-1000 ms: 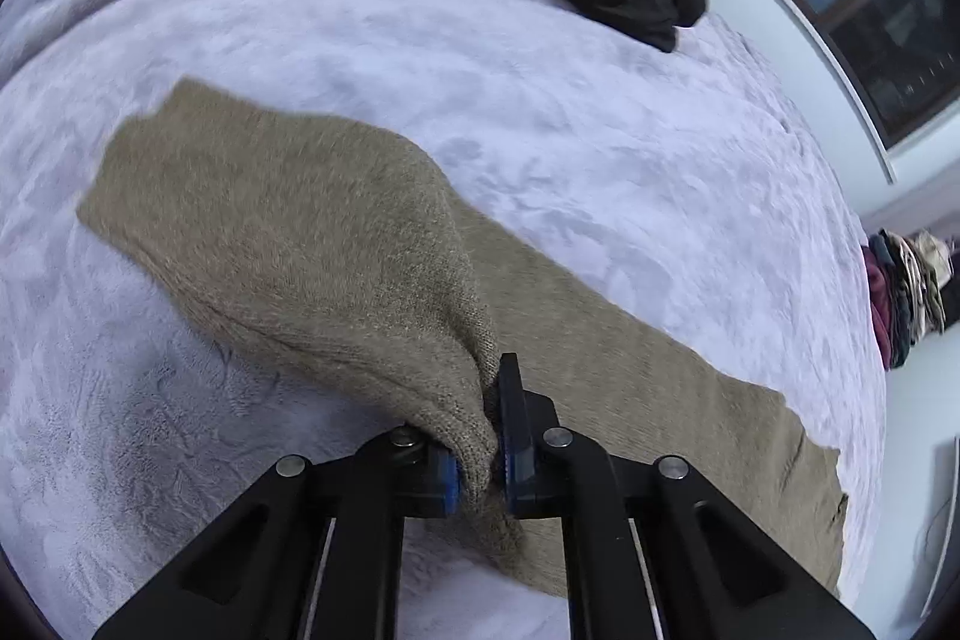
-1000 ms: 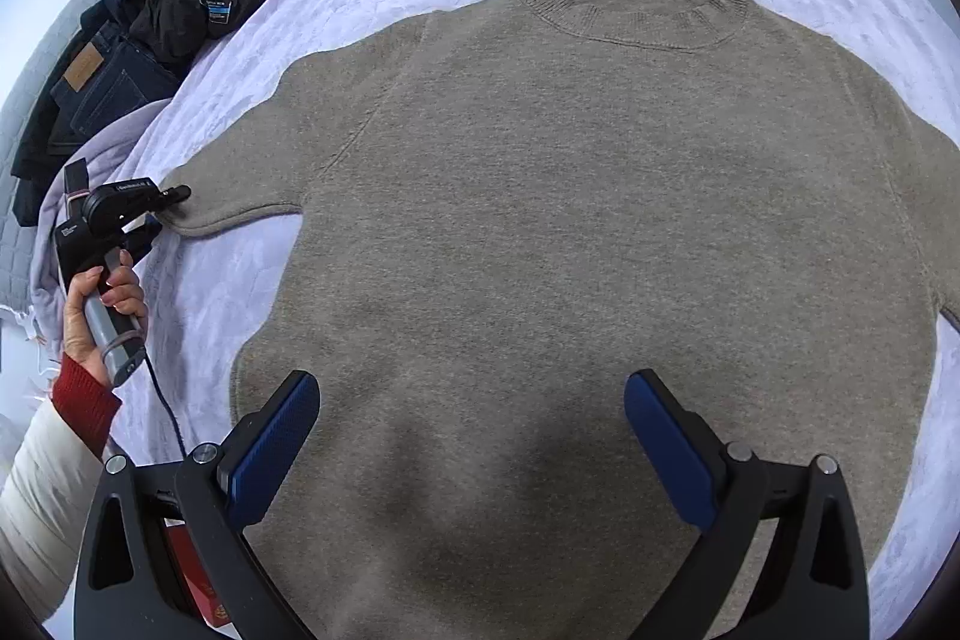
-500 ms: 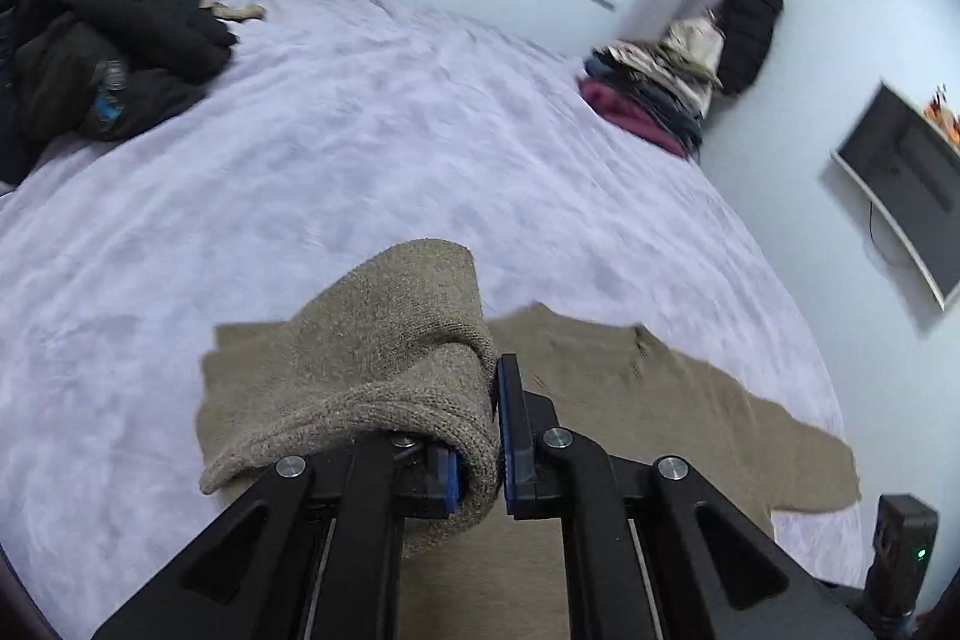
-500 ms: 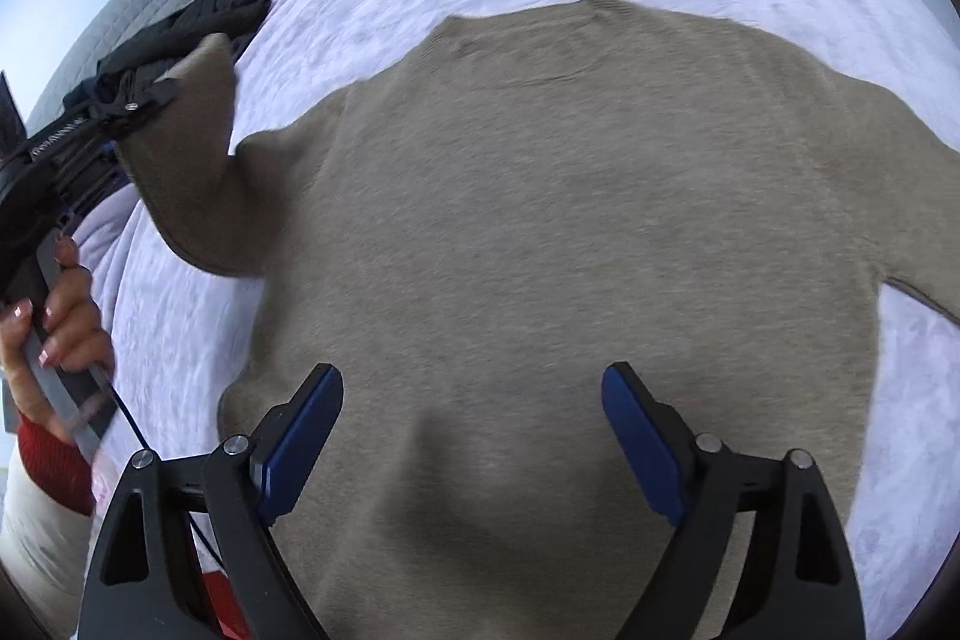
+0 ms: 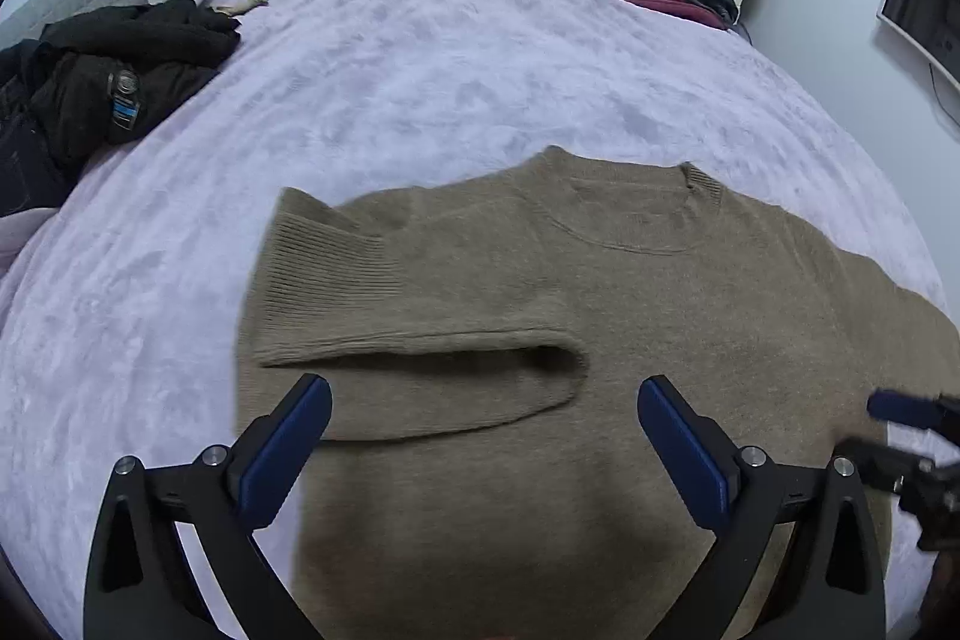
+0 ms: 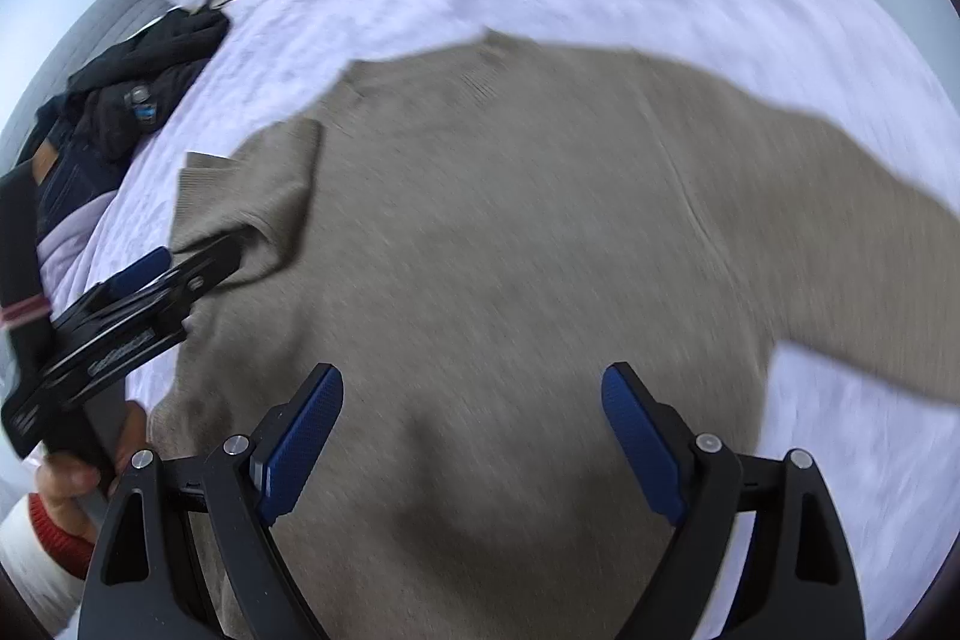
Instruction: Fold small clothes
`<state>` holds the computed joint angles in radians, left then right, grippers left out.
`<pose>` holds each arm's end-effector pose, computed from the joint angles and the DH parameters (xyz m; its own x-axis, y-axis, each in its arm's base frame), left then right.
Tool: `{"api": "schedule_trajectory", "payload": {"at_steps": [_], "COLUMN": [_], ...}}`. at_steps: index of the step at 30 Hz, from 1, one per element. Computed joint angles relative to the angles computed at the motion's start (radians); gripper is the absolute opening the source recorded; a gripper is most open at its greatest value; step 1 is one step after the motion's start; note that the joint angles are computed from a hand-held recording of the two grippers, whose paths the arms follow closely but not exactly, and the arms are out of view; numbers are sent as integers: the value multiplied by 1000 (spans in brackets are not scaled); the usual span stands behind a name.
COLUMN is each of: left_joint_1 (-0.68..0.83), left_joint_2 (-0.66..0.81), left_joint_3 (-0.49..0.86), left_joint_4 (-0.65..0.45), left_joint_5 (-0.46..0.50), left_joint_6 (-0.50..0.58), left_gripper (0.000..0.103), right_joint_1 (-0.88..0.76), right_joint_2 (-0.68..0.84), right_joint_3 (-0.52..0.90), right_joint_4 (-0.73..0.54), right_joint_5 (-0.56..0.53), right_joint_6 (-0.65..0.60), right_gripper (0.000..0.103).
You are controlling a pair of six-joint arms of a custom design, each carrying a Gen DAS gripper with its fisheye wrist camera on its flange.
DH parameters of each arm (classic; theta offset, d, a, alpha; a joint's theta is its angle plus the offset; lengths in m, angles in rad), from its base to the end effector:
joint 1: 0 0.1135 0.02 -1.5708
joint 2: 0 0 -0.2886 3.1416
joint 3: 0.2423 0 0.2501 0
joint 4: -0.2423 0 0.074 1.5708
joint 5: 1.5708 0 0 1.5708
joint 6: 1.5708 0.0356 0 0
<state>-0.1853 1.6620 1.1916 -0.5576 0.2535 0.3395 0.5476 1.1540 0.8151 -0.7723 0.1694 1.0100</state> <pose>0.3384 -0.0725 0.2515 -0.6918 0.4577 -0.5586 0.5685 0.8221 -0.0305 0.1743 0.0993 0.2555 -0.7875 0.4975 -0.3639 0.4090 0.8634 0.2953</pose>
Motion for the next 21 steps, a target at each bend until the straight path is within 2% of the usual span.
{"api": "schedule_trajectory", "payload": {"at_steps": [3, 6, 10, 13, 14, 15, 16, 18, 21], "left_joint_1": [85, 163, 202, 192, 184, 177, 171, 160, 148], "left_joint_2": [-3, 114, 217, 243, 254, 257, 263, 267, 272], "left_joint_3": [-9, 57, 78, 56, 63, 59, 65, 68, 62], "left_joint_4": [54, 22, 33, 78, 79, 88, 91, 102, 114], "left_joint_5": [-82, -150, -171, -196, -198, -204, -210, -222, -249], "left_joint_6": [18, 27, 36, 43, 30, 14, -2, -35, -49], "left_gripper": [103, 103, 103, 103, 103, 103, 103, 103, 103], "right_joint_1": [-33, -18, 31, 48, 55, 53, 41, -26, -116], "right_joint_2": [121, 321, 631, 821, 871, 909, 912, 802, 569], "right_joint_3": [125, 309, 564, 719, 757, 790, 790, 667, 427], "right_joint_4": [72, 135, 106, 51, 30, 16, 12, 130, 274], "right_joint_5": [-10, -28, 21, 72, 106, 133, 136, 65, 49], "right_joint_6": [-178, -393, -604, -687, -698, -707, -694, -591, -409], "right_gripper": [90, 90, 90, 89, 68, 26, 17, 11, 10]}}
